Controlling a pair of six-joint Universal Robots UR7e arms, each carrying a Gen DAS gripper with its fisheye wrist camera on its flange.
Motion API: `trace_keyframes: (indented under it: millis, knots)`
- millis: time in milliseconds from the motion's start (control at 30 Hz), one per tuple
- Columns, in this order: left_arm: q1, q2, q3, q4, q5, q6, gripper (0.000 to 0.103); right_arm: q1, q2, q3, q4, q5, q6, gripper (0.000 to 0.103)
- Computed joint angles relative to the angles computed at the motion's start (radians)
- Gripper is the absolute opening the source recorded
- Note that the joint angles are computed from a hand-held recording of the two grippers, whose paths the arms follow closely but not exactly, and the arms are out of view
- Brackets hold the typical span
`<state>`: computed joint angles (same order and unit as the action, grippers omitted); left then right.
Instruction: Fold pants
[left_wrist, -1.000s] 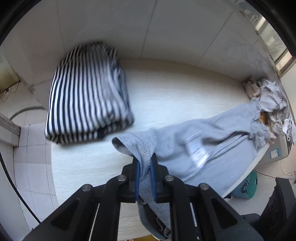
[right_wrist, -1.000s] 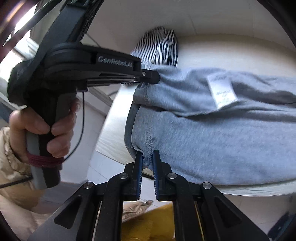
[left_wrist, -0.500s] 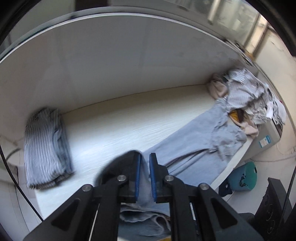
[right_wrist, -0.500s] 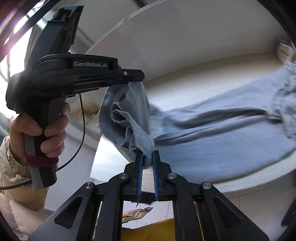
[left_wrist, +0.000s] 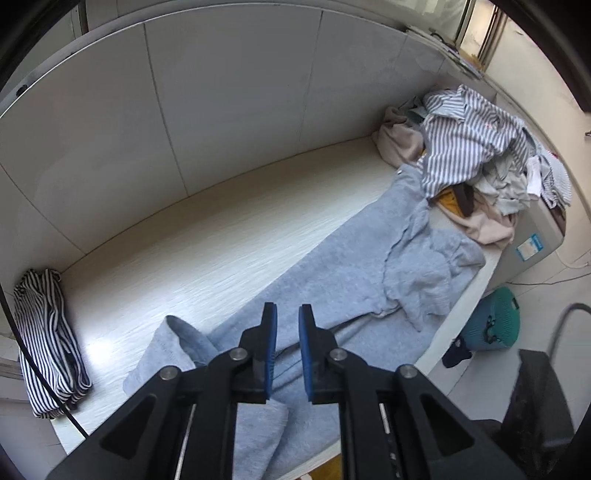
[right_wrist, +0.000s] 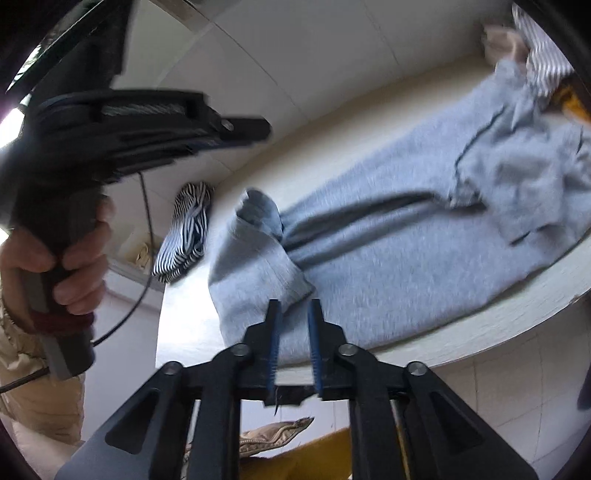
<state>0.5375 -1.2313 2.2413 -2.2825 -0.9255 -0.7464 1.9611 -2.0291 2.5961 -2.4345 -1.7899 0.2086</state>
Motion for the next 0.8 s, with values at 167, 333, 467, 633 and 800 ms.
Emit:
trace_keyframes:
  millis: [167,333,467,633,800]
  knots:
    - [0.028,-0.054,0.016,0.099,0.019,-0.035,0.033,-0.014,0.083,0.012,-0.034,0.012,-0.009,0.031]
    - [0.090,-0.155,0.039,0.173,-0.002,0.013,0.042,0.016,0.188,0.014,-0.108,-0.009,0.048,0.034]
    - [0.171,-0.237,0.039,0.210,-0.035,0.148,0.045,0.066,0.257,0.015,-0.171,-0.067,0.152,0.034]
    - [0.260,-0.257,0.001,0.252,-0.086,0.342,0.052,0.127,0.355,0.014,-0.264,-0.134,0.315,0.034]
    - [0.340,-0.207,-0.047,0.254,-0.158,0.507,0.052,0.170,0.424,0.003,-0.283,-0.198,0.440,0.035]
